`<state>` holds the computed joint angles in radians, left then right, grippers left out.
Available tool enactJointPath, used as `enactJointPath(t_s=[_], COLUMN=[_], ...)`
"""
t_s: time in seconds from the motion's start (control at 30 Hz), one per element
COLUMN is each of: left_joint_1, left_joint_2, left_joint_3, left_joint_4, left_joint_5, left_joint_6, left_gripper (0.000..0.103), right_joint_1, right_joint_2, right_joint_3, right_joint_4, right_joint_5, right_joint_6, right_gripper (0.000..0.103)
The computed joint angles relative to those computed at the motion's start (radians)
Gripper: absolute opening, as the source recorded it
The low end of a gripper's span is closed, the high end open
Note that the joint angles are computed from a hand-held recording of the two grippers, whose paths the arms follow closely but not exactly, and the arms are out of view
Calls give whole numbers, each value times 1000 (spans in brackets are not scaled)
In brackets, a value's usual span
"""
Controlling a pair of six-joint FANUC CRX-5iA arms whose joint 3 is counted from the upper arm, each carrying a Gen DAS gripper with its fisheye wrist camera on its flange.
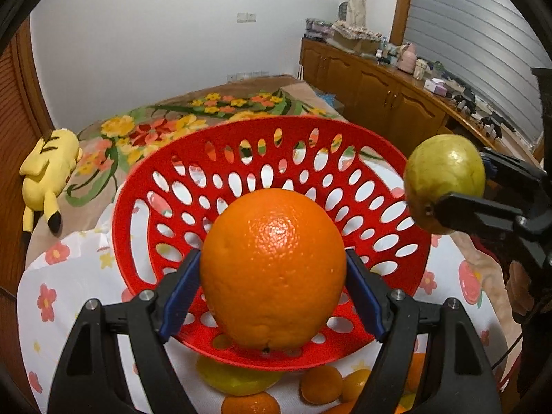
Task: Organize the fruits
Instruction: 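Lift and carry orange in left tool while right tool carries pomelo over red basket, then open left tool to drop orange into red basket while right tool holds pomelo above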
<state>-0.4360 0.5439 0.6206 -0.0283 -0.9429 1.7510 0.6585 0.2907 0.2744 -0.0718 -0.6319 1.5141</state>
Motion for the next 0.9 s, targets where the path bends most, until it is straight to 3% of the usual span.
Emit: enactJointPath(t_s=[0.23,0.33,0.47,0.57,0.73,0.9], left_joint_1=[-1,-23,-15,-22,-9,-1], left_joint_2=[23,-19,-42,-66,-117,-168], left_joint_3=[29,7,0,-19,-110,-191], left_joint_4=[14,-76,-68,-121,-119,-124], left_joint_5=[-23,44,70,76,126,171], left_joint_6=[-2,51,67,96,120,132], left_gripper=[81,86,87,87,87,87], right_joint_1=[-1,0,3,6,18,33], right_joint_2=[0,0,2,1,28,59], right_joint_3=[1,0,0,-5,21,34], right_joint_4=[-5,-2,-2,-10,4,88], right_joint_5=[-1,1,4,9,-14,-26], right_joint_6=[-1,-4,-8,0,7,-67], right_gripper=[71,71,71,71,71,71])
